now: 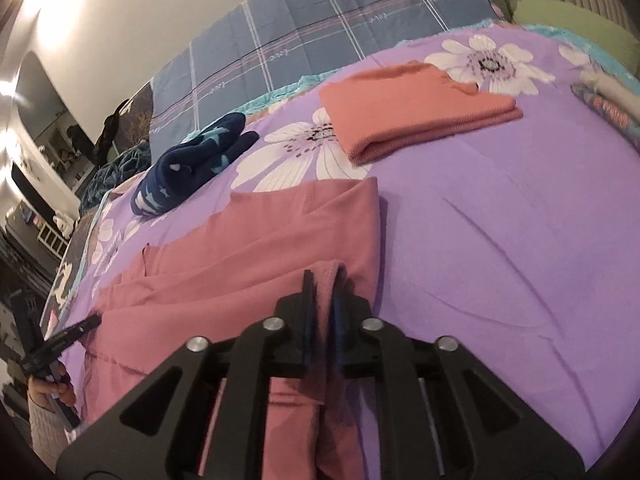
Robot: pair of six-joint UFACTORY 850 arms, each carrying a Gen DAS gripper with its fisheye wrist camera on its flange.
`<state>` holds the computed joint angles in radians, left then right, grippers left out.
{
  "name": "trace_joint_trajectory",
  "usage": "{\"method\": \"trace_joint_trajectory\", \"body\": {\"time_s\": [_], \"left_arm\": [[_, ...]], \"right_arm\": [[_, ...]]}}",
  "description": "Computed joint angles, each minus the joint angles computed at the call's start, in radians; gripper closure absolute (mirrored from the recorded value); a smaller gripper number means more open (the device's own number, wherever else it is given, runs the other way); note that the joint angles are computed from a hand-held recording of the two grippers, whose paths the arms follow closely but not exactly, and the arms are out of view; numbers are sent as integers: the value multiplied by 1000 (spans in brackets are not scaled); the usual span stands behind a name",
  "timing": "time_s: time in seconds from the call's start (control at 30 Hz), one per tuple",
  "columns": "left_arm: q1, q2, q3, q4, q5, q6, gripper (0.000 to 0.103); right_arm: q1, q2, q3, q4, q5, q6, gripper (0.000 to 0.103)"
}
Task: Fold small clothes
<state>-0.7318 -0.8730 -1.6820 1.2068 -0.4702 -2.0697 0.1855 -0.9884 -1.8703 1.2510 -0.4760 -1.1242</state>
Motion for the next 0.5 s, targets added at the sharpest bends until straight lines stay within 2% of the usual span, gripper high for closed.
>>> {"method": "trace_joint_trajectory", "body": {"time_s": [0.07, 0.13, 0.17, 0.27, 0.33, 0.37, 0.43, 0.5], "left_arm": [[-11, 31, 48, 63, 25, -70, 78], [-18, 39, 62, 63, 43, -68, 78], [-24, 42, 68, 47, 55, -51, 79], [-25, 34, 57, -5, 86, 13, 100], [-23, 38, 63, 59, 110, -61, 100], [-22, 44, 69, 128, 119, -134, 100], [-15, 47, 52, 196, 98, -201, 100], [-4, 36, 6, 185, 41, -180, 100]], "right_arm": [[-7, 23, 28, 25, -31, -62, 76], [-10, 38, 46, 23, -49, -96, 81], [-10, 44, 53, 14, -50, -105, 88], [-4, 46, 52, -51, -26, -61, 100], [-8, 36, 35, -58, -53, -26, 100], [-17, 22, 10, -40, -102, -4, 100], [-26, -5, -51, -23, -166, 46, 100], [-26, -45, -144, -15, -184, 111, 100]]}}
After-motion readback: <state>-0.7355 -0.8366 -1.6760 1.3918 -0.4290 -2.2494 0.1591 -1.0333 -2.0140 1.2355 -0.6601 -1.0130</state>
